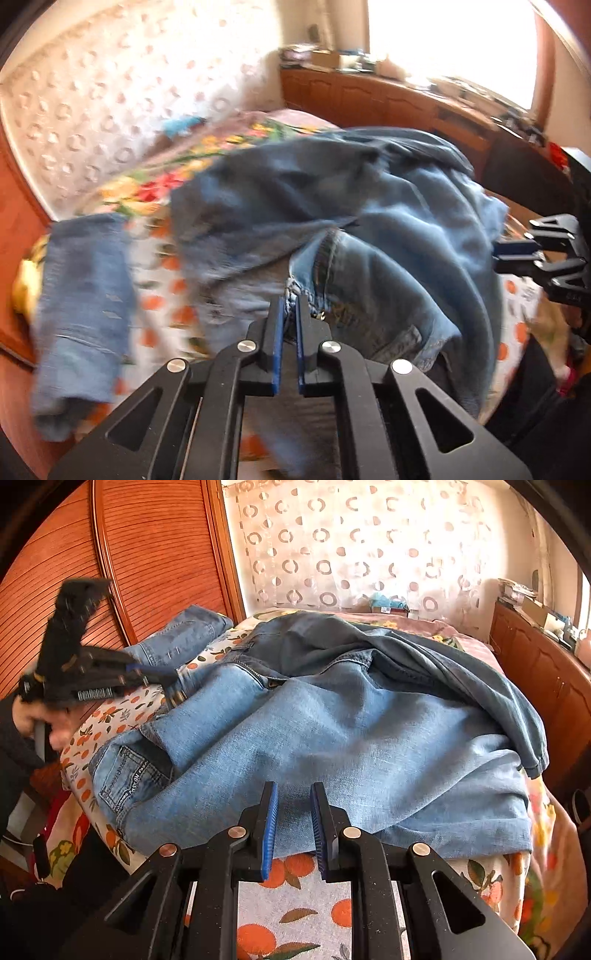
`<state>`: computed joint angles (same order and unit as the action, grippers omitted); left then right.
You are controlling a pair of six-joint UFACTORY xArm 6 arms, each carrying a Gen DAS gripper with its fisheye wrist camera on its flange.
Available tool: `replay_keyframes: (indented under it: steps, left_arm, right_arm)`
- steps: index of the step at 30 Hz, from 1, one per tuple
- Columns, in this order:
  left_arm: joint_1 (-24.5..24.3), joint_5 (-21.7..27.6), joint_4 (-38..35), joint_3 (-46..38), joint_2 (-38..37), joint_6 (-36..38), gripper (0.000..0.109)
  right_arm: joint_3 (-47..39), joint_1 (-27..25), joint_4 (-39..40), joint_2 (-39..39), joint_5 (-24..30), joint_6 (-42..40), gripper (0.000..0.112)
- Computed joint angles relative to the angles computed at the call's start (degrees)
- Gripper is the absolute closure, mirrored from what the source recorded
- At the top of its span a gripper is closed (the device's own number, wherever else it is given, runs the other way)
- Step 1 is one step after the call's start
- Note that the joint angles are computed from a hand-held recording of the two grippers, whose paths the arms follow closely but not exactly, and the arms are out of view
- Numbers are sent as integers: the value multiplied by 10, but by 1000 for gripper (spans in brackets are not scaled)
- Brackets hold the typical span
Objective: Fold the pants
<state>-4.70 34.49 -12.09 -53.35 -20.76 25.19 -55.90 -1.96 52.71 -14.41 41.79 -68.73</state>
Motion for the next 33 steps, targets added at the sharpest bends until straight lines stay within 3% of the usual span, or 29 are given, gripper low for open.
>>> replay_keyframes:
  steps: [7,12,17,24,30,33]
  left_arm:
    - [41,-9,93,-49,40,-47,102]
    - [44,-19,119,-71,91,-91,103]
    - [51,-35,14,-36,68,-52,101]
    - [30,-69,-83,-4,23,-11,74]
    - [-20,-92,-156,7,14,30,31]
    - [-47,-109,-168,5,25,25,29]
  right_arm:
    - [-15,11,10,16,-2,-4,94]
    - [-18,19,13,26,-10,-7,94]
    - [-20,10,18,31,-10,-13,94]
    - [-25,-9,21,40,-26,-18,94]
    - [-28,-22,21,46,-65,-17,87]
    - [-48,-38,21,63,-78,-17,83]
